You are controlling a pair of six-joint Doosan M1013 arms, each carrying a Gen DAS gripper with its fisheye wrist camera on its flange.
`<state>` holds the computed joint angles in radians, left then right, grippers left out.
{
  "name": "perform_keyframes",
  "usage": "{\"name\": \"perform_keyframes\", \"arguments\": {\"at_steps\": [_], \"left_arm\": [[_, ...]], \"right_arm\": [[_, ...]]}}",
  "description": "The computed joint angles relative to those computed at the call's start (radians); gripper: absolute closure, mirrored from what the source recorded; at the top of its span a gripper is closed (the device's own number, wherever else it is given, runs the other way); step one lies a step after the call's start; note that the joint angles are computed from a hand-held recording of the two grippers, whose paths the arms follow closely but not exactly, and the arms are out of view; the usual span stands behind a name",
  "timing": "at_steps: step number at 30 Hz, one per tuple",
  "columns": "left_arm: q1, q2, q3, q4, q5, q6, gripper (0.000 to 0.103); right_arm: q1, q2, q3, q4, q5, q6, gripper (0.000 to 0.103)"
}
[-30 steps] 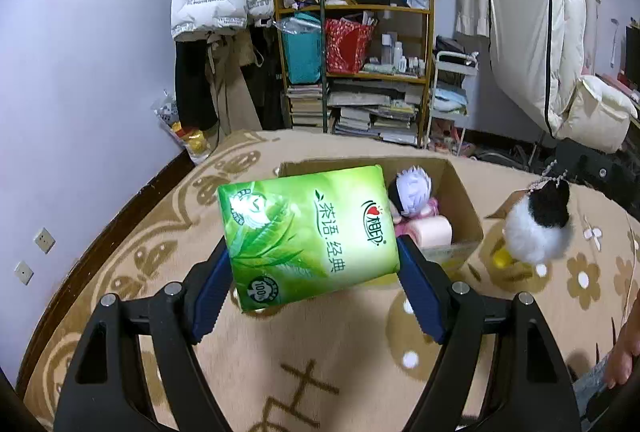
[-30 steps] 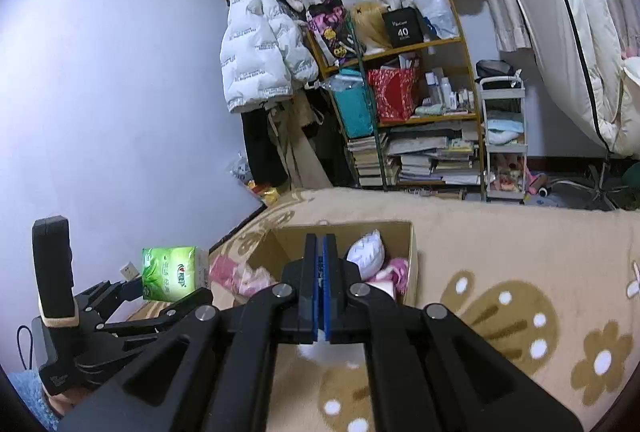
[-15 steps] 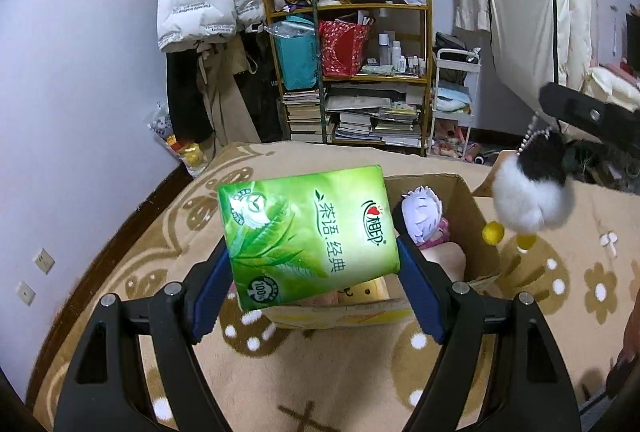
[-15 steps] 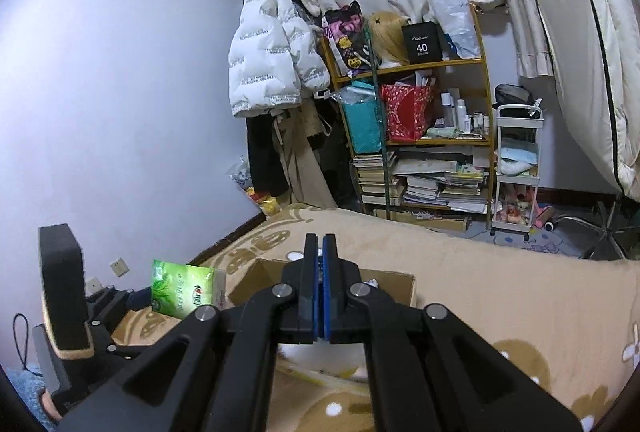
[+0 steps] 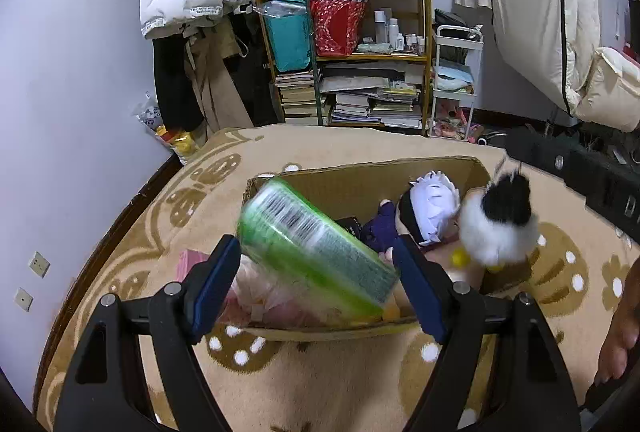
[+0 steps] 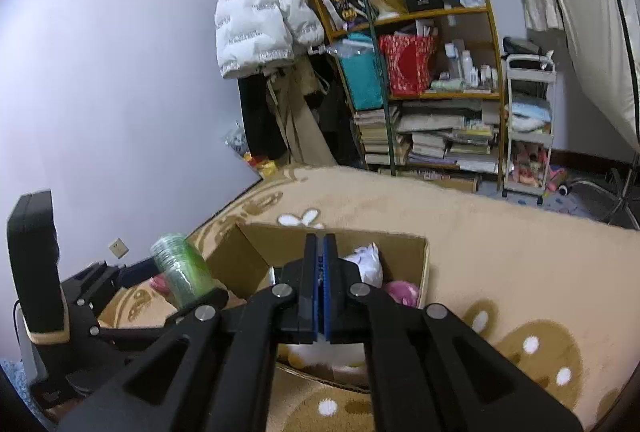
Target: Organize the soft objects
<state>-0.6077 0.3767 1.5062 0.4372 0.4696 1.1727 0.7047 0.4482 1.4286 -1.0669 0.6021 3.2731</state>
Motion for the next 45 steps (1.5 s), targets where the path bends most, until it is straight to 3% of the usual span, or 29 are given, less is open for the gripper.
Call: {"name": "perform_keyframes", "arguments": {"at_steps": [9,14,16,20,21,25,28,34,45], "left_arm": [[0.013,0.025,-0.025,-0.082,0.030,0.058,0.020],[0.018,0.005,-0.006,-0.087,0.014,0.059,0.016],[0.020,-0.002,-0.002,-0.089,0.016,0.055,0.009],[0.026,-0.028,0.021,-0.077,0.002,0.019,0.008],[0.029,-0.035,0.026,-0.080,0.002,0.018,0.008],[0.039,-0.069,0.057,-0.100,-0.024,0.028,0.007],[0.045,-0.099,0.079,-0.127,-0.029,0.053,0.004],[0.043,-0.173,0.143,-0.001,-0.070,-0.068,0.001],[0.055,-0.284,0.239,0.068,-0.108,-0.125,0.000]], "right_arm": [[-0.016,0.005,0.013,0.084,-0.033,-0.029,0.100],[-0.016,0.002,0.008,0.107,-0.035,-0.053,0.098],[-0.012,0.000,0.004,0.108,-0.023,-0.057,0.095],[-0.001,-0.006,-0.002,0.114,0.000,-0.067,0.093],[0.002,-0.010,-0.002,0.112,0.005,-0.062,0.090],[0.027,-0.027,0.003,0.061,0.046,-0.011,0.046],[0.050,-0.036,-0.001,0.043,0.105,-0.007,0.039],[0.098,-0.058,-0.001,-0.004,0.207,0.005,0.001],[0.178,-0.096,0.024,-0.079,0.344,0.079,0.000]]}}
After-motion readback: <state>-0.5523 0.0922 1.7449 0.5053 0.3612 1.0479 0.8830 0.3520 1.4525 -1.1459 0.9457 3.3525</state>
